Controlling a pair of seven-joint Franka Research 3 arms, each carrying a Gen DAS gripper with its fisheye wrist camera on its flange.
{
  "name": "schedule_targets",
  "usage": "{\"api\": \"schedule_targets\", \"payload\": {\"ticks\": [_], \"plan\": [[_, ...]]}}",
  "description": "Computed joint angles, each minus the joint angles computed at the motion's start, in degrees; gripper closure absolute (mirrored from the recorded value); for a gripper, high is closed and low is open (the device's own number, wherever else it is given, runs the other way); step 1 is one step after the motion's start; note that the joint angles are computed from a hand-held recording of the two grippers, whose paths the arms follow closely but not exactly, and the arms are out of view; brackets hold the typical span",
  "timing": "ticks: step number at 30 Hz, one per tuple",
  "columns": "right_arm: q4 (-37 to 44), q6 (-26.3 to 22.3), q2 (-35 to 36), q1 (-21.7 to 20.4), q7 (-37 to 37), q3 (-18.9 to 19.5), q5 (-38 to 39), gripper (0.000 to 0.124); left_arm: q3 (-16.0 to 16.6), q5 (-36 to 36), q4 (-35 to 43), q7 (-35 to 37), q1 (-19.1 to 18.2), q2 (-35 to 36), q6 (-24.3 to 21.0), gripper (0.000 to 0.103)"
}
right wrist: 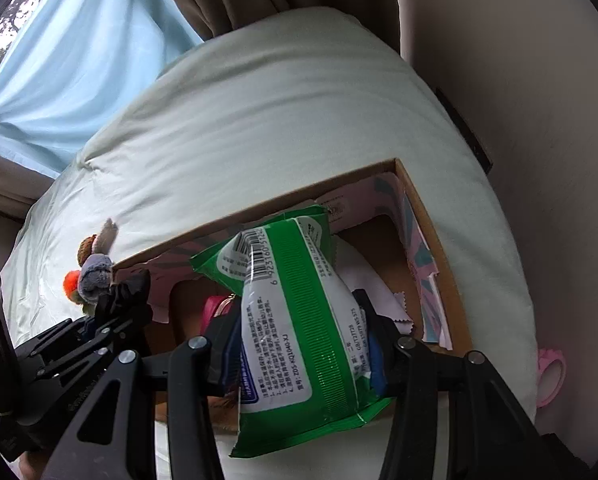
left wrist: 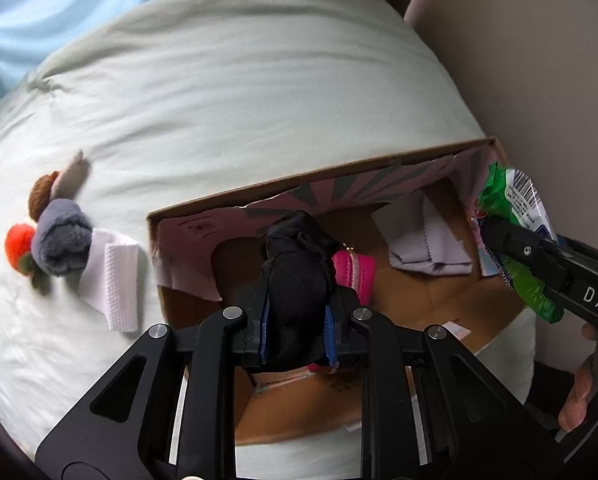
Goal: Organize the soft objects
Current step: 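Lower the black sock and green wipes pack into the box with both tools and release, then move both tools back toward the orange pompom and plush balls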
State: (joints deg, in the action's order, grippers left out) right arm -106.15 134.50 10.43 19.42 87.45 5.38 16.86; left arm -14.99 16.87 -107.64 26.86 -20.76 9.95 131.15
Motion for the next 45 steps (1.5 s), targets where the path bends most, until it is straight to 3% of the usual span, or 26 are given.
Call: {"api": "schedule_targets", "payload": {"ticks": [3,4,5,6,7,8,9,24,34,45], "plan": [[0.8,-0.1,1.1,0.0,0.9,0.0,0.7,0.077,0.1,-0.1,0.4,0.8,0.1,0.4,0.2,0.085],[1.0,0.0,1.3,0.0,1.1,0.0,0.8,0.075,0.1,-0.2,0.4,1.0,0.2,0.4,0.4,0.071],[1.4,-0.2,1.8,-0.3,0.4,0.2,2.1,0.072,0.0,-0.9,0.4,1.6,0.4,0.3,0.7,0.034],[1.4,0.1,1.9,-0.3,0.5,0.2,2.4,0.067,0.1,-1.0,0.5,1.6,0.5,0.2,0.4,0.014],[1.4,0.6,2.0,-0.1,1.5,0.0,1.9,0.046,0.3,0.0,0.4,0.8,0.2,0.0,0.2,0.000],[1.2,1.1,2.0,0.0,2.0,-0.1,1.8,0.024,0.4,0.9,-0.2,0.3,0.2,-0.6,0.8,0.000],[0.9,1.7,1.8,-0.1,2.0,0.0,2.1,0.021,0.2,0.2,-0.5,1.0,0.4,-0.8,0.9,0.000],[-3.8,4.0,-3.6,-0.7,-0.2,0.2,4.2,0.021,-0.7,-0.7,-3.1,0.2,0.3,-6.0,-0.9,0.000],[-6.7,3.0,-11.4,0.0,-0.9,0.5,3.8,0.021,-2.3,3.1,-3.4,-4.0,-0.8,-13.2,-6.9,0.000],[-8.6,2.2,-22.1,1.2,-1.3,2.0,-0.1,0.021,-5.8,7.5,-5.8,-10.6,-1.3,-26.2,-15.0,0.000]]}}
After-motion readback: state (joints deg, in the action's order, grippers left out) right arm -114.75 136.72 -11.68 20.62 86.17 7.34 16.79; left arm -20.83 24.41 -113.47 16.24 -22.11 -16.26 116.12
